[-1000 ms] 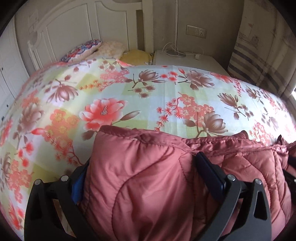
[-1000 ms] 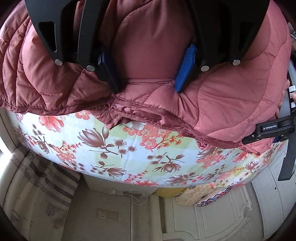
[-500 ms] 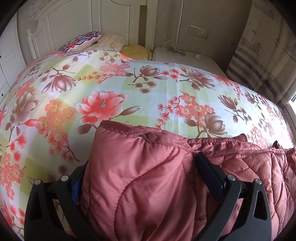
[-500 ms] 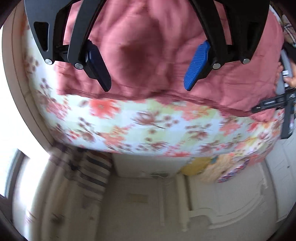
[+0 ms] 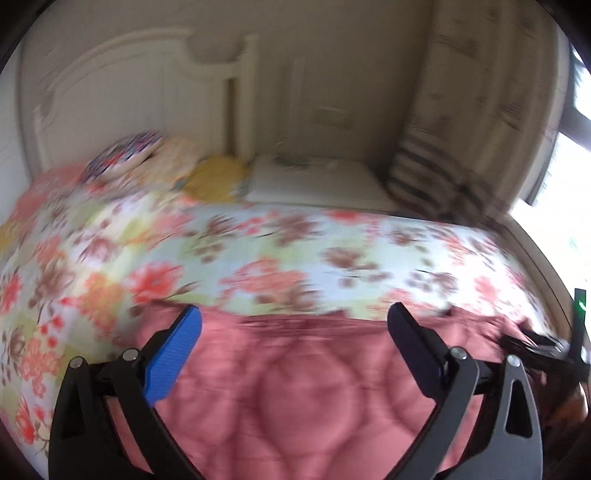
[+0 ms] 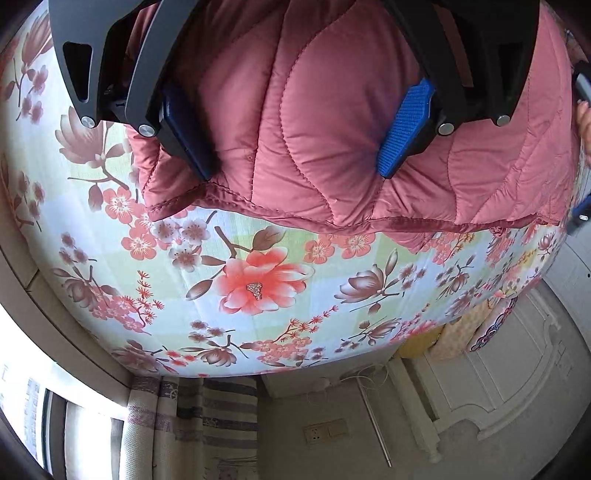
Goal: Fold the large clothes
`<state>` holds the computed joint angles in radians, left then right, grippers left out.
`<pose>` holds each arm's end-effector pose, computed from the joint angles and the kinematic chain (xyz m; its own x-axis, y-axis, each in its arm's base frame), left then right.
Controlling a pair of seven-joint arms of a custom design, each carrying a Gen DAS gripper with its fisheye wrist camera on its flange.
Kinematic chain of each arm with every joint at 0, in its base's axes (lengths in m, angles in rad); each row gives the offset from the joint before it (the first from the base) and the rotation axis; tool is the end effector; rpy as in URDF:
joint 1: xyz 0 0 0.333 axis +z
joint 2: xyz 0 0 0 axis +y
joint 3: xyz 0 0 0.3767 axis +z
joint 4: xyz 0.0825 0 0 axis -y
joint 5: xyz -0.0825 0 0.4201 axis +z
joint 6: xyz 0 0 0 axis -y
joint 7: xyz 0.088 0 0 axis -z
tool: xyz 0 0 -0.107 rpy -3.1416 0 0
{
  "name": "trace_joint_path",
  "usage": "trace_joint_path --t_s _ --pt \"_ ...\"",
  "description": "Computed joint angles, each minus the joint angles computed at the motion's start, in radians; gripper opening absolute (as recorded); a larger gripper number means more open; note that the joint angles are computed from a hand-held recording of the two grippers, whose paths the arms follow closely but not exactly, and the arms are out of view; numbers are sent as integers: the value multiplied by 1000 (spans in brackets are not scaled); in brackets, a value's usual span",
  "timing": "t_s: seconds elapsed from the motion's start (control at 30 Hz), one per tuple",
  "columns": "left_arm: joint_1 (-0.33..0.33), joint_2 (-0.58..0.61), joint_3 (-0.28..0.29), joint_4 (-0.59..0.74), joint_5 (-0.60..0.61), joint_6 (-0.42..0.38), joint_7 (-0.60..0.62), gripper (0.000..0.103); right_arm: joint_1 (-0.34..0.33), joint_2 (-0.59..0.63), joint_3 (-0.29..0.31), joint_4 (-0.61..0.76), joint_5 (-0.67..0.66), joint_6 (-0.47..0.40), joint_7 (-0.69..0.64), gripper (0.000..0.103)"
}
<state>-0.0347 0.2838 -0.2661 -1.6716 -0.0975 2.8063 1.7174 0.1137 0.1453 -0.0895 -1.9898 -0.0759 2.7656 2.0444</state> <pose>0.7167 -0.1895 0.5918 -0.3429 -0.9379 0.0530 -0.6220 0.1844 -0.7610 0.6689 0.0223 0.5045 -0.3083 -0.9302 -0.1991 -0.7452 0.3662 -0.5573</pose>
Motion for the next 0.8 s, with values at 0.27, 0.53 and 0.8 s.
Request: trace_joint_path --t_s 0.27,0.53,0.8 --pt "-167 46 28 -56 259 -72 32 101 -2 -5 3 -13 21 22 -9 85" --pt "-50 23 -18 -17 48 -94 107 101 -6 -8 7 -21 66 38 -38 85" --pt "64 164 36 190 -24 -289 -33 101 -7 -9 8 -24 76 42 -44 85"
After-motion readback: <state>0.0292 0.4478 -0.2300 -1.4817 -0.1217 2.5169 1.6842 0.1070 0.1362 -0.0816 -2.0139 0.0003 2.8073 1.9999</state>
